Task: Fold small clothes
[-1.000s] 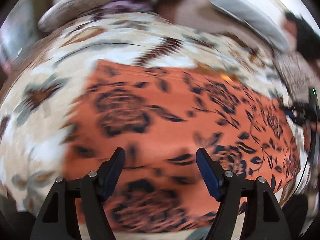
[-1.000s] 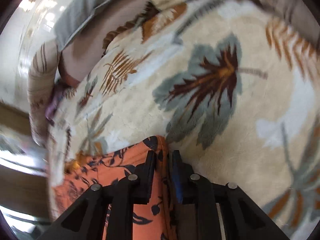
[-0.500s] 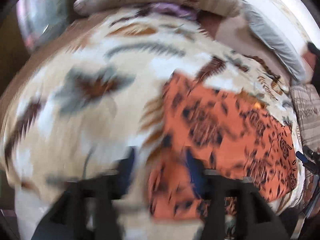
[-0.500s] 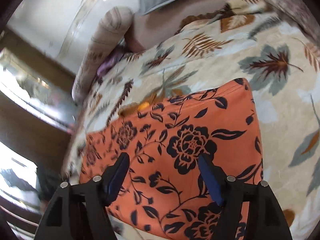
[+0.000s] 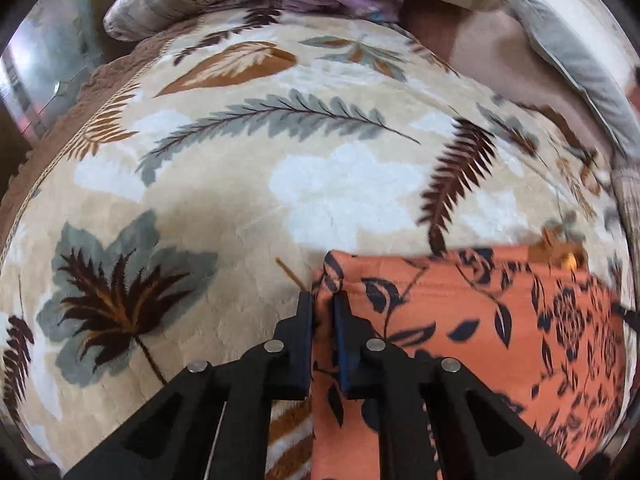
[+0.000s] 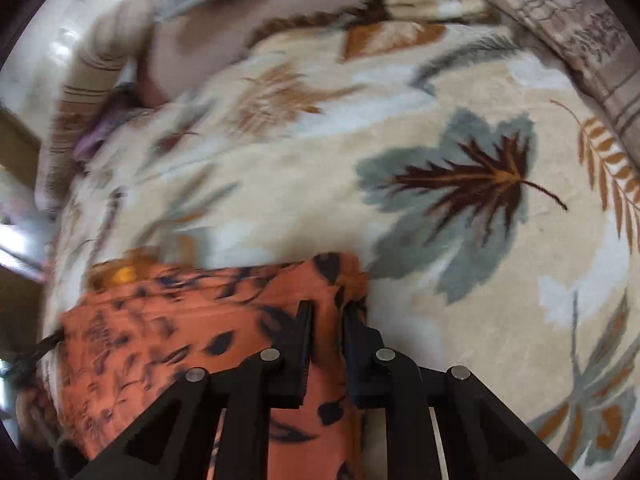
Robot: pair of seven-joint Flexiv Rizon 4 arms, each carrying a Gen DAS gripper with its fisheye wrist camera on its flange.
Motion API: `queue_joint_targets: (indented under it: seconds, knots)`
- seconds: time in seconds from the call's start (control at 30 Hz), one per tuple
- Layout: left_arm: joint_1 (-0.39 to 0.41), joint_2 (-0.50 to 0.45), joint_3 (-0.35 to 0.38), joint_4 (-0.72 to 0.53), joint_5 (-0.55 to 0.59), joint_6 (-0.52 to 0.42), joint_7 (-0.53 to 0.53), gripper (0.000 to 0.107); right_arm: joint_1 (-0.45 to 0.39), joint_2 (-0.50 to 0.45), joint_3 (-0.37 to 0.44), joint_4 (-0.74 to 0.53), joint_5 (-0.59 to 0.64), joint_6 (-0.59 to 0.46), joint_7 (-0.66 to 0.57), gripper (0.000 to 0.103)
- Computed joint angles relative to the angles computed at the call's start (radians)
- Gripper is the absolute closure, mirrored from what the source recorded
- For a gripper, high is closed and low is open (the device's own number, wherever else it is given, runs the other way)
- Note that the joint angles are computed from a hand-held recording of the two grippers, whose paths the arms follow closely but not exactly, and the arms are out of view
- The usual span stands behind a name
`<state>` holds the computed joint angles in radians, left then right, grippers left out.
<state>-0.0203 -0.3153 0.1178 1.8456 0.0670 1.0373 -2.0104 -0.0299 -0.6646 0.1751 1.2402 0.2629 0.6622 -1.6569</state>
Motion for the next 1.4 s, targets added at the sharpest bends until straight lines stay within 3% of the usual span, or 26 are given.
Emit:
queue_joint_targets:
  seconds: [0.07,0.1,0.17,0.2,0.33,0.37,0.47,0.53,0.63,0.7,0.77,0.83,0.97,1.03,1.07,1.13,1.17,1.3,1.4]
  knots:
    - [0.013,-0.006,-0.008,0.010,-0.033,0.012,-0.003,0.095,-0.007,-0.010,-0.009,-0.007,0.038,0.034,0.075,0.087]
    - [0.017,-0.004,-0.009,0.013,-0.045,0.012,-0.001,0.094,0.008,-0.003,-0.025,0.012,0.020,0.068,0.105,0.083]
    - [0.018,0.003,-0.008,0.010,-0.052,-0.007,0.001,0.093,0.037,0.016,-0.053,0.048,-0.040,0.097,0.152,0.064]
    - [0.023,0.005,-0.013,0.012,-0.066,-0.009,0.006,0.091,0.045,0.027,-0.060,0.062,-0.065,0.097,0.171,0.046]
    - [-0.013,0.077,0.021,0.049,0.018,0.002,-0.073,0.063,-0.010,0.152,0.008,0.197,0.000,0.212,0.095,0.042]
    - [-0.025,0.104,0.028,0.063,0.059,0.010,-0.094,0.063,-0.028,0.186,0.029,0.229,0.032,0.222,0.061,0.041]
    - [-0.056,0.207,0.028,0.121,0.189,0.012,-0.181,0.058,-0.094,0.308,0.093,0.326,0.202,0.182,-0.056,0.040]
    - [-0.063,0.269,0.005,0.165,0.243,0.017,-0.253,0.056,-0.168,0.396,0.137,0.382,0.380,0.091,-0.193,0.040]
    - [-0.071,0.329,-0.055,0.215,0.289,0.005,-0.282,0.053,-0.198,0.454,0.140,0.434,0.512,-0.012,-0.304,0.034]
    - [-0.071,0.337,-0.084,0.240,0.296,-0.003,-0.301,0.053,-0.167,0.456,0.117,0.478,0.500,0.009,-0.285,0.034]
    - [-0.066,0.313,-0.104,0.237,0.298,-0.090,-0.318,0.053,-0.117,0.420,0.072,0.493,0.418,0.015,-0.193,0.034]
    - [-0.066,0.292,-0.107,0.231,0.313,-0.145,-0.313,0.051,-0.104,0.414,0.042,0.493,0.446,0.007,-0.170,0.034]
    - [-0.063,0.346,-0.097,0.263,0.335,-0.097,-0.377,0.050,-0.077,0.485,0.011,0.522,0.519,0.059,-0.237,0.031]
    - [-0.059,0.351,-0.113,0.246,0.381,-0.108,-0.406,0.042,-0.063,0.505,-0.008,0.541,0.547,0.055,-0.258,0.020]
    - [-0.057,0.337,-0.117,0.237,0.364,-0.122,-0.378,0.036,-0.046,0.496,-0.022,0.551,0.522,0.050,-0.229,0.020]
    - [-0.056,0.299,-0.119,0.226,0.280,-0.174,-0.282,0.035,-0.033,0.465,-0.050,0.547,0.500,-0.006,-0.131,0.020]
    - [-0.058,0.294,-0.116,0.227,0.270,-0.185,-0.271,0.035,-0.050,0.477,-0.050,0.548,0.550,-0.005,-0.132,0.020]
    - [-0.069,0.340,-0.113,0.229,0.380,-0.150,-0.413,0.035,-0.068,0.591,-0.071,0.616,0.642,0.081,-0.157,0.020]
    - [-0.073,0.349,-0.134,0.197,0.439,-0.128,-0.452,0.035,-0.076,0.634,-0.115,0.658,0.680,0.065,-0.108,0.020]
